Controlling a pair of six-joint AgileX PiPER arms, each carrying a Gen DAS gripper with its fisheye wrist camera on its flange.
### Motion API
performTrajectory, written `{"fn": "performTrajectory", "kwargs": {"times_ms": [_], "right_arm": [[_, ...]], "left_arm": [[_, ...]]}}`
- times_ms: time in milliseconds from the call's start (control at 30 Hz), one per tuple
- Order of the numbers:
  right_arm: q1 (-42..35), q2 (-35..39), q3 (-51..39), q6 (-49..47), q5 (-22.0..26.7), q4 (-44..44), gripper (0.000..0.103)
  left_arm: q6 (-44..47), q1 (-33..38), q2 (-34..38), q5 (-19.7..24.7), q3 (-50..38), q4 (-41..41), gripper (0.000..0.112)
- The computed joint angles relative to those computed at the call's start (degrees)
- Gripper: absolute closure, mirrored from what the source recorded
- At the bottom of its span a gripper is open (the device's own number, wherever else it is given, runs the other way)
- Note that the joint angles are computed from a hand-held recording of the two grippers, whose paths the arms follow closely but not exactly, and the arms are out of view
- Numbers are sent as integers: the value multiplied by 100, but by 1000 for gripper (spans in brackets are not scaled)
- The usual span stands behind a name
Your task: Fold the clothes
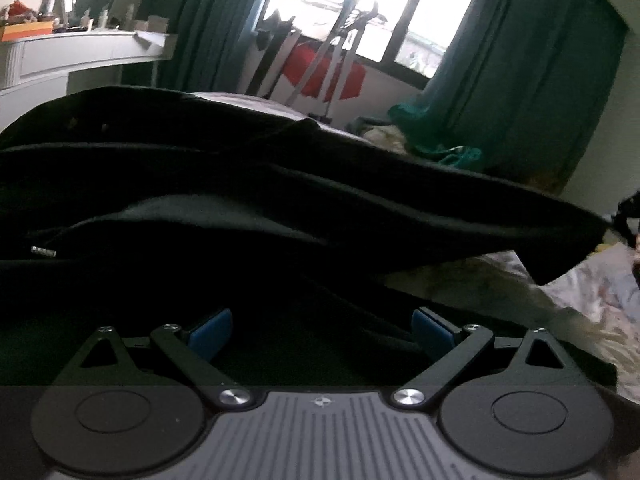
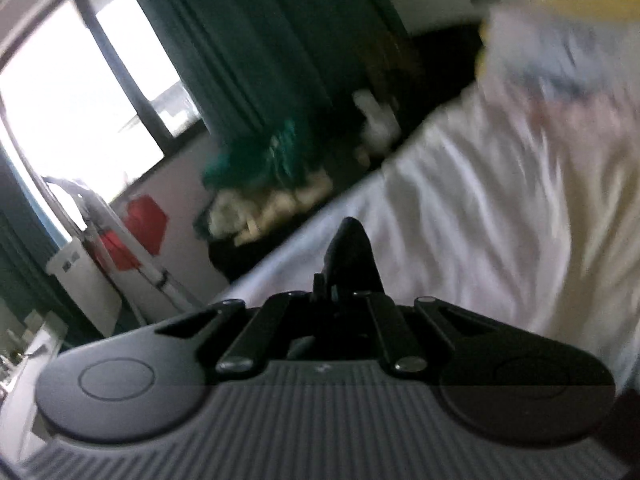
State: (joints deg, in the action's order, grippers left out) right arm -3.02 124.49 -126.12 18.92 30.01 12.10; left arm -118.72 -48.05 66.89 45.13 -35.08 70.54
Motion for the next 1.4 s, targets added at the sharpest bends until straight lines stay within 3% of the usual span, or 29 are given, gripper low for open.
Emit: {"fn": "performTrajectory", "kwargs": {"times_ms": [133,333,467,600,700,767,800,867,1000,1067,1200,1400], "right_arm": [[-293,-308,941,-7,-464,-399,99],[-643,-421,2614,125,-585,-151,97],[-884,-698,3488,-503,-776,1034,89],[-1123,-1522,4485,-1441,-701,2537,81],[-1200,-2566,5655,-2575,-881,3536,67],[-1303,-3234,6266,-3191,-883,3912,47],[-1347,-3583,6547,-3285,-897,3928,43],[-1401,-4192,6948,-2792,-924,3391,31],[-1436,-4991,7349,-1011,-921,1512,30],[-1438,-5055,7335,-417,-795,826,30],[-1596,-4944,7311,-287,-599,597,32],[-1371,-4858,7330,952,-601,-771,32]], "left_arm": [[193,-359,-86,351,-34,-147,15],[956,-62,55,31,-172,-886,15],[1138,-54,204,57,-273,-971,15],[1201,-23,210,49,-286,-1004,15],[1194,-155,199,222,-380,-1051,15],[1129,-261,131,330,-381,-1065,15],[1087,-339,83,404,-378,-1075,15],[998,-522,3,594,-385,-1092,15],[858,-977,-10,1132,-482,-1126,15],[794,-1202,-9,1394,-533,-1154,15],[649,-1651,-5,1928,-614,-1213,15],[431,-1993,-63,2383,-654,-1382,15]]}}
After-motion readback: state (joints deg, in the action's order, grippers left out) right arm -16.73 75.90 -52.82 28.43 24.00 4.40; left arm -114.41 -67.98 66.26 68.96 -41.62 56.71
